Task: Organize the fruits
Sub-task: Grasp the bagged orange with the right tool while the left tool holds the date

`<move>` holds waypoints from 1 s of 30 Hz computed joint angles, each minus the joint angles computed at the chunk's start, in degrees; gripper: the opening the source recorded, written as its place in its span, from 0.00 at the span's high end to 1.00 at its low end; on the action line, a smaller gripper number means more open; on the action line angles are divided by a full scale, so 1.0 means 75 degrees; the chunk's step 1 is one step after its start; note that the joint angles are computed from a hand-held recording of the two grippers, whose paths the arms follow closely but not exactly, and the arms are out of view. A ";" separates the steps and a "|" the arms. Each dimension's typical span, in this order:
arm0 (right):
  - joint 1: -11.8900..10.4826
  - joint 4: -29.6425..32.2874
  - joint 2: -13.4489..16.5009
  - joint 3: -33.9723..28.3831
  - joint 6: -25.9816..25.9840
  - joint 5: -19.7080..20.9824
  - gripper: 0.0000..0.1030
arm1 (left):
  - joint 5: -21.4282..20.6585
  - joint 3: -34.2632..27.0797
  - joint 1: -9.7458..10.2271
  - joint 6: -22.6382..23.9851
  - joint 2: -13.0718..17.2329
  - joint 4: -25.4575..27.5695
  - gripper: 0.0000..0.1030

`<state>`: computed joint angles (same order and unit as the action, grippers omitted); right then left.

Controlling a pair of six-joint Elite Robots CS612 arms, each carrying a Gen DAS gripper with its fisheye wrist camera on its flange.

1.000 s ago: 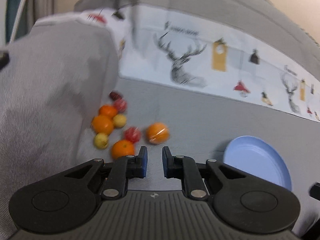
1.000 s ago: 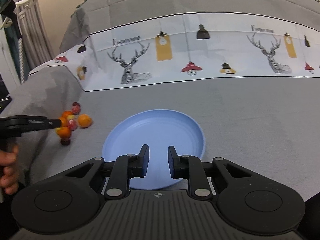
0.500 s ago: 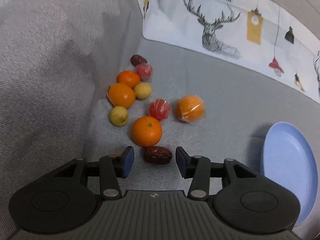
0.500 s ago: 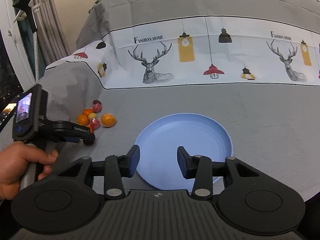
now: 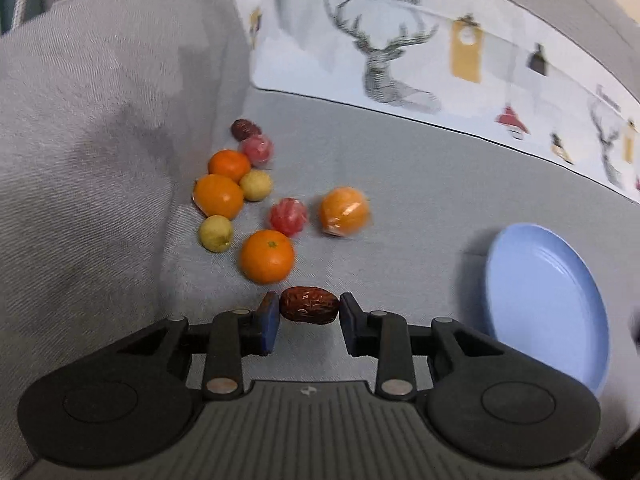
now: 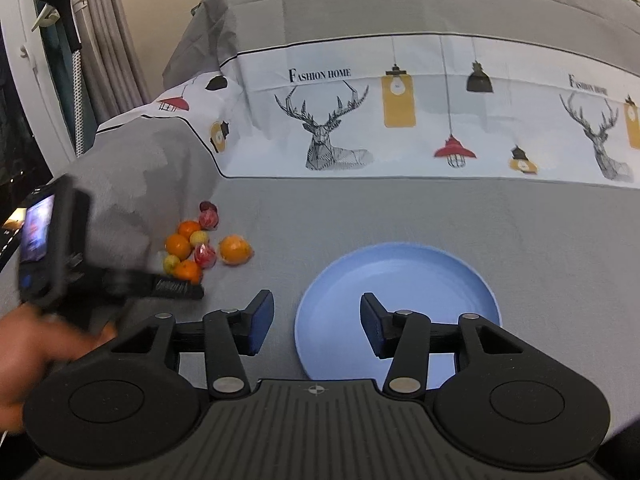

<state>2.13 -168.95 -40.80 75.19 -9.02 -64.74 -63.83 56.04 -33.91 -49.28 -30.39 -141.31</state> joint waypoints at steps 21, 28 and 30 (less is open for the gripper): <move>0.0617 0.2647 0.2431 -0.4132 -0.0762 0.0965 0.41 | 0.0206 0.0499 -0.0092 -0.0253 -0.0238 -0.0619 0.65; 0.0764 0.3504 0.2970 -0.5104 -0.1070 0.1096 0.31 | 0.0189 0.0458 -0.0074 -0.0440 -0.0231 -0.0449 0.65; 0.0802 0.3782 0.3110 -0.5383 -0.1175 0.1092 0.31 | 0.0132 0.0473 -0.0061 -0.0544 -0.0248 -0.0384 0.65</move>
